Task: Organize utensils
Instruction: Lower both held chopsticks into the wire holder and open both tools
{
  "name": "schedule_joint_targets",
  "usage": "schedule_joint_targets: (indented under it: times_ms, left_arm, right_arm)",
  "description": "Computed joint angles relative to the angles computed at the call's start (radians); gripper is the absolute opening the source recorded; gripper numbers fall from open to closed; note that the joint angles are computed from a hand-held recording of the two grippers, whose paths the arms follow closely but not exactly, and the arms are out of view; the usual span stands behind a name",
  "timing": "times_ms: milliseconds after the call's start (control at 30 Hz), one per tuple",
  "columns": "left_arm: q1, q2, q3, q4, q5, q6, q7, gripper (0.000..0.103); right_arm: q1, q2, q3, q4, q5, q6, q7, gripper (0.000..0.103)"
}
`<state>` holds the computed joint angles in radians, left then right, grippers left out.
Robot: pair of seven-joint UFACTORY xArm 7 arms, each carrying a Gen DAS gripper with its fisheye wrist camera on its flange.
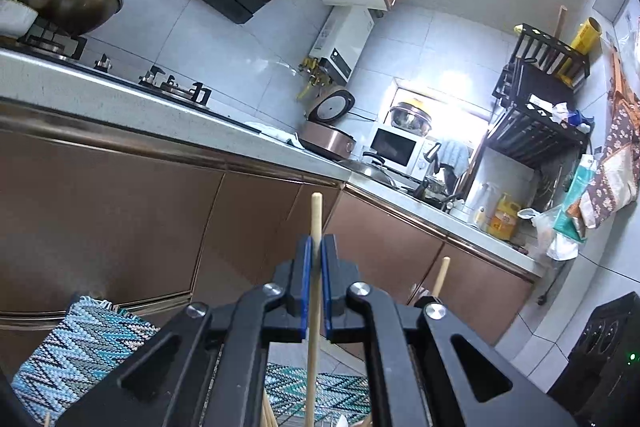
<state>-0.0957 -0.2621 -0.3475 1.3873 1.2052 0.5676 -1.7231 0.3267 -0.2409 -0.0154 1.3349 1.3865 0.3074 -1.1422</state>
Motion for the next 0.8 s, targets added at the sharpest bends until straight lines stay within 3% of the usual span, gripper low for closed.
schedule_joint_targets:
  times_ms: [333, 800]
  left_arm:
    - [0.005, 0.017, 0.022, -0.056, 0.105, -0.024, -0.147, 0.004]
    - [-0.033, 0.006, 0.043, -0.144, 0.144, 0.003, -0.233, 0.004]
  right_arm:
    - [0.015, 0.031, 0.033, -0.031, 0.069, -0.114, -0.120, 0.005]
    - [0.018, 0.002, 0.032, -0.112, 0.032, -0.145, -0.112, 0.005]
